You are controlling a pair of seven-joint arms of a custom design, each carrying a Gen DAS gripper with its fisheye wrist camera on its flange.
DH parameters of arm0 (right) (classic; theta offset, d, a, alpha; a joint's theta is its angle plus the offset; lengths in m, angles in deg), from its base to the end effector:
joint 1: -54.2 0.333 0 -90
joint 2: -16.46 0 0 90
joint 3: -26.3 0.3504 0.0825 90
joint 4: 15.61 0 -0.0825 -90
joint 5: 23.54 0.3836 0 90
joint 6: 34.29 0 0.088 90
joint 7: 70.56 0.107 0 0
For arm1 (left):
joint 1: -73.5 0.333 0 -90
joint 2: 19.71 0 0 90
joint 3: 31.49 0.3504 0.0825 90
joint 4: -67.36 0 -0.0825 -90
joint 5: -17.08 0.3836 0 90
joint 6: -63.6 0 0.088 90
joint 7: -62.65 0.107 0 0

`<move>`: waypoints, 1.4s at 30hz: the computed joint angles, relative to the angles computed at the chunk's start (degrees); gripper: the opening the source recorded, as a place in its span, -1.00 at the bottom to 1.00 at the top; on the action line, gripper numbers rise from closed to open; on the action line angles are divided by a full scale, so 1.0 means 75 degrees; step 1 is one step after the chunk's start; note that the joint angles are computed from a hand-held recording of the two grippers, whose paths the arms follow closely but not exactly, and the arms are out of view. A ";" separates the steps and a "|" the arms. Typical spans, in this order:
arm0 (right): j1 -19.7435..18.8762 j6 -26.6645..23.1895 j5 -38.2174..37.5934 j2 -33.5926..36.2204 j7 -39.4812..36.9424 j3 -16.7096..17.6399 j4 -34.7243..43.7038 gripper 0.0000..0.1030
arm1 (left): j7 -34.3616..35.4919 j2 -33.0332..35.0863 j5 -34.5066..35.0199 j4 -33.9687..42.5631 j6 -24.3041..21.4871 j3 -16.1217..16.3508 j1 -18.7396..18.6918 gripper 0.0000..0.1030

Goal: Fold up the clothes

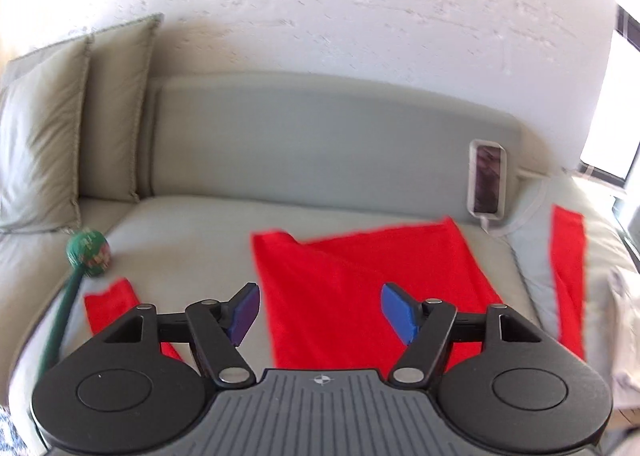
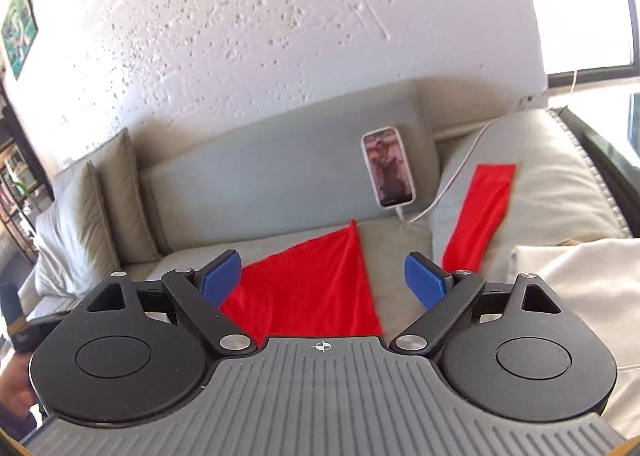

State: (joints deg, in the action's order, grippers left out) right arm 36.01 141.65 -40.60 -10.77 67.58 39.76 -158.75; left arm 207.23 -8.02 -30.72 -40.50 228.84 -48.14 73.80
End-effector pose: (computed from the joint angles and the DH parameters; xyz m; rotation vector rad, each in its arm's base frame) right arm 0.4354 0.0054 0.5996 -1.0264 1.9498 -0.7971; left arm 0.6427 -0.1288 0.5164 -1.3052 2.1457 -1.1130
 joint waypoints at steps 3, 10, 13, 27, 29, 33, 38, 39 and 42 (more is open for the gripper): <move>-0.0237 -0.0324 -0.0006 -0.0430 0.0144 -0.0022 -0.0092 0.59 | 0.0456 -0.0335 -0.0593 -0.0637 -0.0176 -0.0189 -0.0069 0.30; -0.0602 -0.0448 -0.0318 0.0462 0.0069 0.0017 0.0749 0.11 | 0.0645 -0.0017 -0.1996 -0.0674 0.0799 -0.0278 -0.0648 0.30; -0.0734 -0.0992 -0.0852 0.1601 0.0371 0.0180 0.1786 0.14 | -0.0039 0.0441 -0.1536 -0.0308 0.0932 -0.0298 -0.0744 0.30; 0.0274 -0.4816 -0.2811 0.7452 0.1971 -0.1049 0.7847 -0.08 | -0.1128 0.2484 -0.1331 0.0845 0.0682 -0.1718 0.0669 0.22; 0.0642 -0.5791 -0.2821 0.8208 0.1810 -0.1432 0.8938 -0.08 | -0.0942 0.2635 -0.1539 0.0937 0.0384 -0.2046 0.0940 0.22; 0.1096 -0.7241 -0.2460 0.9482 0.1757 -0.2083 1.0794 -0.06 | -0.0493 0.2710 -0.1858 0.1001 -0.0001 -0.2191 0.0949 0.22; 0.1533 -0.8114 -0.2182 1.0426 0.1217 -0.2687 1.2170 0.04 | -0.0320 0.2600 -0.1881 0.0896 -0.0286 -0.1887 0.0625 0.23; 0.1640 -0.8154 -0.2208 1.0465 0.1083 -0.2817 1.2197 -0.04 | -0.0248 0.2564 -0.1948 0.0868 -0.0279 -0.1862 0.0604 0.23; 0.1877 -0.7801 -0.2188 1.0053 0.1227 -0.3194 1.1504 -0.92 | 0.0153 0.2419 -0.2320 0.0760 -0.0134 -0.1871 0.0599 0.23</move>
State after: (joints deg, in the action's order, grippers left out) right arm 50.08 83.14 -57.01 64.62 76.78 15.81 -72.47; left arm 208.38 10.12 -48.12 -34.80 227.84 -62.17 78.29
